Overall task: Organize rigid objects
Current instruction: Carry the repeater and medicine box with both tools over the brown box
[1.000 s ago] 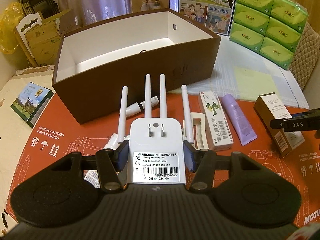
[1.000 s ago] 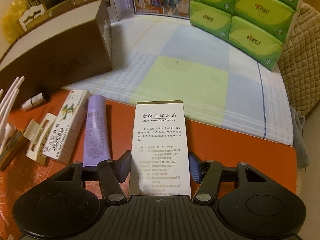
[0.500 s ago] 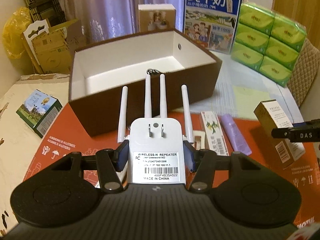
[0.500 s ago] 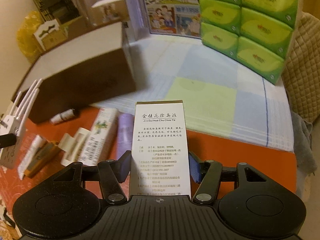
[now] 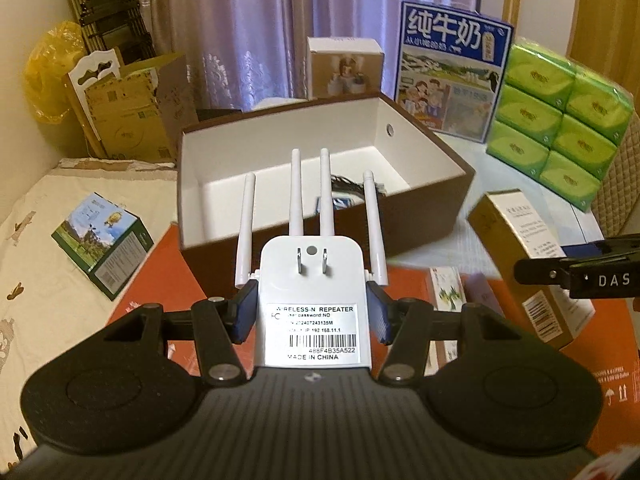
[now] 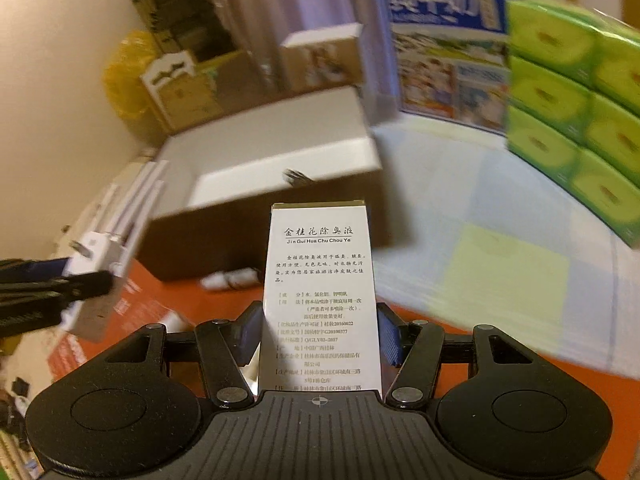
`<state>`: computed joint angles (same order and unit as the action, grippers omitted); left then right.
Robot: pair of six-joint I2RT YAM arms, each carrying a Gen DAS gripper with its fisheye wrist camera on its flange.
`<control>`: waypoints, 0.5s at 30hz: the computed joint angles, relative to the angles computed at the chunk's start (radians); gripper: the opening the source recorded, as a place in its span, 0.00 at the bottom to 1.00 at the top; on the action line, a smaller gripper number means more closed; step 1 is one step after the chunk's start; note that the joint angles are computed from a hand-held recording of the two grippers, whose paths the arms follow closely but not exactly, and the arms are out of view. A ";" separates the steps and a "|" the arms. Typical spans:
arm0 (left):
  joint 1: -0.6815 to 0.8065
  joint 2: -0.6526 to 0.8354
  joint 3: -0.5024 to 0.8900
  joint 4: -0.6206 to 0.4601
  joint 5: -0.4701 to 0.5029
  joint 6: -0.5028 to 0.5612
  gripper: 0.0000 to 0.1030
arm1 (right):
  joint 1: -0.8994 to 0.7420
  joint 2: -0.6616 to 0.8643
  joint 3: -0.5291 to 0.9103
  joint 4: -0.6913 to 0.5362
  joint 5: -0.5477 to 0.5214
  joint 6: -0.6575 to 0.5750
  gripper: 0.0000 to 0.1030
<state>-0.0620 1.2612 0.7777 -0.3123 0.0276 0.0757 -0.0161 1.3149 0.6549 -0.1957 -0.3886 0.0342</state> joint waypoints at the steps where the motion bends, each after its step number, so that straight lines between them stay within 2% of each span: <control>1: 0.005 0.008 0.010 0.004 0.001 0.003 0.50 | 0.012 0.014 0.020 0.005 -0.007 0.008 0.54; 7: 0.043 0.088 0.094 0.038 0.002 0.012 0.50 | 0.097 0.120 0.160 0.043 -0.022 0.072 0.54; 15: 0.075 0.252 0.254 0.068 0.001 0.014 0.50 | 0.186 0.311 0.399 0.056 0.019 0.108 0.54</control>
